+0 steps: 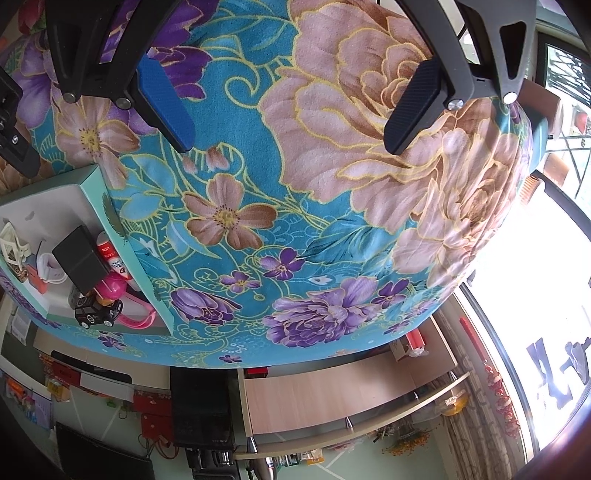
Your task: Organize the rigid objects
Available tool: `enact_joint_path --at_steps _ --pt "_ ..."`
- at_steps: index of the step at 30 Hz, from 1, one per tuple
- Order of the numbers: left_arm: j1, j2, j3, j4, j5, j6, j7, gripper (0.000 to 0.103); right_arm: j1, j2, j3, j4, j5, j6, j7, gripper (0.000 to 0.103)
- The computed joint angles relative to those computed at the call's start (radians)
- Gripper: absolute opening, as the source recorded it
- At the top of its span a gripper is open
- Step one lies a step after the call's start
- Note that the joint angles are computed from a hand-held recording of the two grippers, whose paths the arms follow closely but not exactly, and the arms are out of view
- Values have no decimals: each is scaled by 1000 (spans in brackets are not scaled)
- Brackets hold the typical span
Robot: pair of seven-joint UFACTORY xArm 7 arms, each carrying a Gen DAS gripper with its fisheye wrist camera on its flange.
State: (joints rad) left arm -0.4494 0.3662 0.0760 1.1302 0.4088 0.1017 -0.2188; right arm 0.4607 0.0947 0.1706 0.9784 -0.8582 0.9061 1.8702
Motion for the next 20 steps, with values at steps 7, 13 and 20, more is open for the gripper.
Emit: enact_joint_path --at_steps 7,13,20 --pt "39 -6 -43 -12 -43 -21 54 103 0 0 -1 -2 6 -1 4 87" --pt "66 -11 -73 -23 -106 -37 105 103 2 1 1 2 9 12 3 87" --pt "50 -19 -57 -39 -136 -67 129 103 10 5 3 12 7 32 -8 87"
